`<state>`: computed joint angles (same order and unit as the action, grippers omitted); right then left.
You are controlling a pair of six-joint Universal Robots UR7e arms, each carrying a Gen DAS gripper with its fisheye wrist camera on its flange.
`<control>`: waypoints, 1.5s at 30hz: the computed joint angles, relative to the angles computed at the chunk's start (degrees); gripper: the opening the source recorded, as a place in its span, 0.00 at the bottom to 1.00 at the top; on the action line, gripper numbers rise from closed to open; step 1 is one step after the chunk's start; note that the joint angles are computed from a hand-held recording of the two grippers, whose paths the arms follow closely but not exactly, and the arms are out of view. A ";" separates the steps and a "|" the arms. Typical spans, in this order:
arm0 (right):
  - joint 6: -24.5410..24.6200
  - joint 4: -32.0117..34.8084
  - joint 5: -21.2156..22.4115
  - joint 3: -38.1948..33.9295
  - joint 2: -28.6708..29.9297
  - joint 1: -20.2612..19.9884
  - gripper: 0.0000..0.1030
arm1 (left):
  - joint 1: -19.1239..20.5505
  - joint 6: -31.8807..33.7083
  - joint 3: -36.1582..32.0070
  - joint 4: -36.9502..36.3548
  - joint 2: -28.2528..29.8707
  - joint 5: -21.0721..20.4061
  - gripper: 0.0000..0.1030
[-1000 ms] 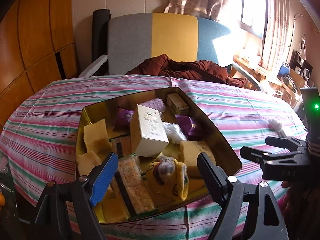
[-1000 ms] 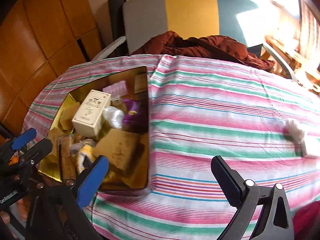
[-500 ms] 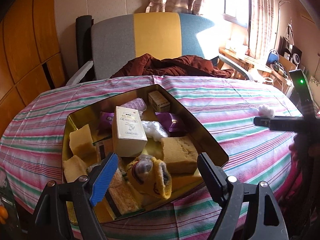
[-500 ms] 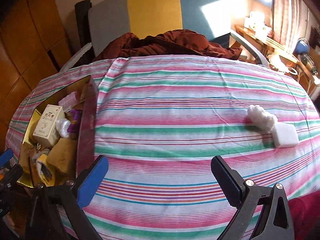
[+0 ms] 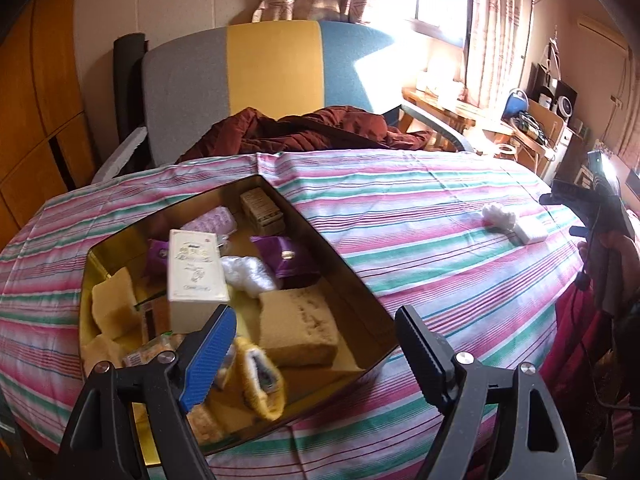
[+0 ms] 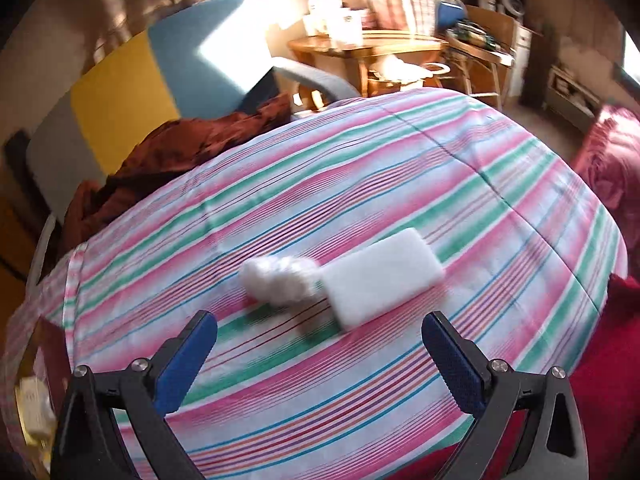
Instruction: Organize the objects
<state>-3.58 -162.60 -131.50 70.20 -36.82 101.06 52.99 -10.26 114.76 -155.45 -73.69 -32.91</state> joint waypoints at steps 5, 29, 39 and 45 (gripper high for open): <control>14.14 -1.78 4.83 3.85 -4.08 -3.59 1.00 | 0.15 2.37 -4.08 1.86 4.05 -3.35 0.81; 19.57 -5.03 19.03 8.66 -7.41 -6.16 1.00 | 3.28 10.88 -38.48 17.69 32.47 -16.39 0.81; 21.17 -5.69 24.81 9.67 -8.17 -7.38 1.00 | 5.42 9.84 -58.19 26.96 45.59 -23.44 0.84; 21.76 -5.44 26.26 9.63 -8.16 -7.81 1.00 | 6.34 8.85 -69.88 31.26 53.11 -25.01 0.89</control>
<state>18.18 -168.03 -105.24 79.83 -44.99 93.24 59.33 -1.41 44.88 -124.19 -20.59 -57.93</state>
